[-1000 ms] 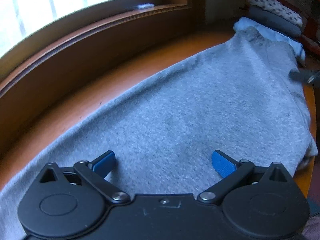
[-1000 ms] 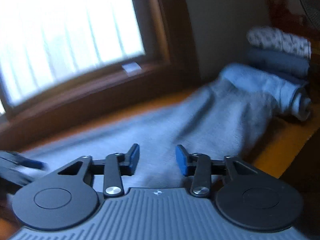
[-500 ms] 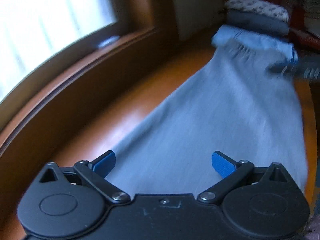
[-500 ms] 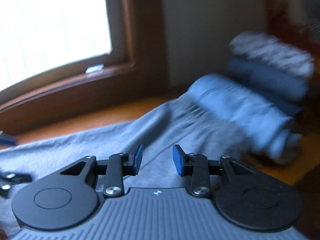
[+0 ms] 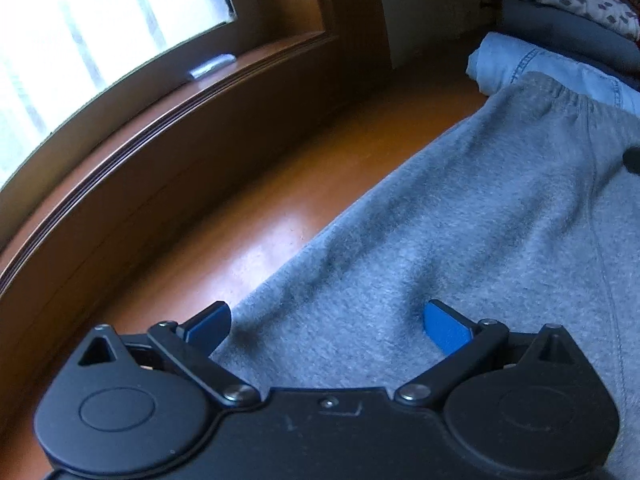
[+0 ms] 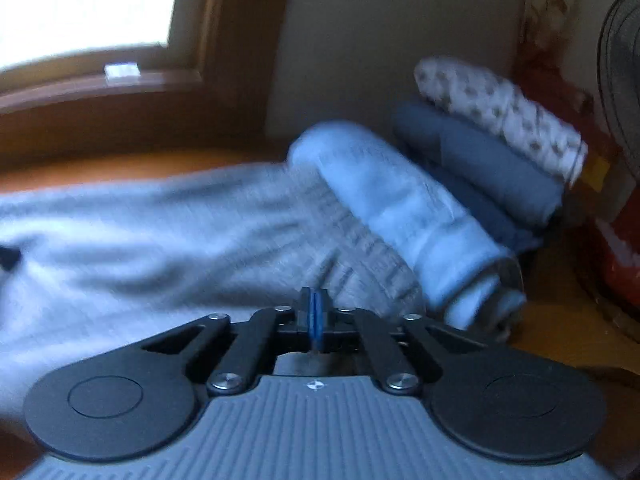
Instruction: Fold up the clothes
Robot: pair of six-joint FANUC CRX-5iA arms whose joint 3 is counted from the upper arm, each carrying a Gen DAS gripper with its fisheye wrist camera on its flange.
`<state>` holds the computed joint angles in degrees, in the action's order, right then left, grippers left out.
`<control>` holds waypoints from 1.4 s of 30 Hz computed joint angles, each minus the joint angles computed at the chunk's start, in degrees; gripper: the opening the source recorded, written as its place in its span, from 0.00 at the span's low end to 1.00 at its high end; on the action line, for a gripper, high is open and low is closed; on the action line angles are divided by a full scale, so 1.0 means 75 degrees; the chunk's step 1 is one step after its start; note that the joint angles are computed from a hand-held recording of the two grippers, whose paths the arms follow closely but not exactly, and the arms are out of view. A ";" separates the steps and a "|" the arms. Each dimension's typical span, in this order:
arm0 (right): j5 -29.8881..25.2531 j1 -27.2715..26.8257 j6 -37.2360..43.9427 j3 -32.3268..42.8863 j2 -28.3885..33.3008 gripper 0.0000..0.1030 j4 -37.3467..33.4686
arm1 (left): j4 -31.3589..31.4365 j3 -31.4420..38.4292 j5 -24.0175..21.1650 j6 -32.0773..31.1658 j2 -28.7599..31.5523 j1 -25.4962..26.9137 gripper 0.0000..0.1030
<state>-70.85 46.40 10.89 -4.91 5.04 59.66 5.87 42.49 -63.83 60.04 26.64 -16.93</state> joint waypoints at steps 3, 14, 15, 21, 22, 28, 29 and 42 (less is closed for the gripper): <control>0.0748 0.0203 -0.0081 -0.0247 -0.0326 0.26 0.0241 | 0.0071 0.0215 -0.0398 0.0193 0.0021 -0.0063 1.00; 0.0574 0.0162 0.0560 -0.0373 -0.0785 0.30 -0.0163 | 0.1341 -0.1504 -0.0092 -0.1317 -0.0899 -0.0136 1.00; 0.1047 -0.0006 0.0697 -0.0347 -0.0816 0.31 -0.0016 | 0.1345 -0.1505 -0.0117 -0.1340 -0.0893 -0.0143 1.00; 0.2484 -0.1241 0.3606 0.1598 0.0429 0.29 -0.2906 | 0.1175 -0.1407 -0.0211 -0.1075 -0.0845 -0.0221 1.00; 0.2376 -0.1352 0.3676 0.1760 0.0693 0.29 -0.2779 | 0.1167 -0.1485 -0.0127 -0.1082 -0.0891 -0.0227 1.00; 0.2911 -0.2068 0.2762 0.2003 0.1264 0.27 -0.2345 | 0.1146 -0.1876 0.0265 -0.0941 -0.1129 -0.0247 1.00; 0.2817 -0.2040 0.2853 0.2072 0.1334 0.27 -0.2267 | 0.1149 -0.1844 0.0228 -0.0907 -0.1116 -0.0240 1.00; 0.2804 0.0134 0.0889 0.0915 0.0009 0.55 -0.1503 | -0.0408 -0.1873 -0.0289 0.1246 -0.1851 0.0743 1.00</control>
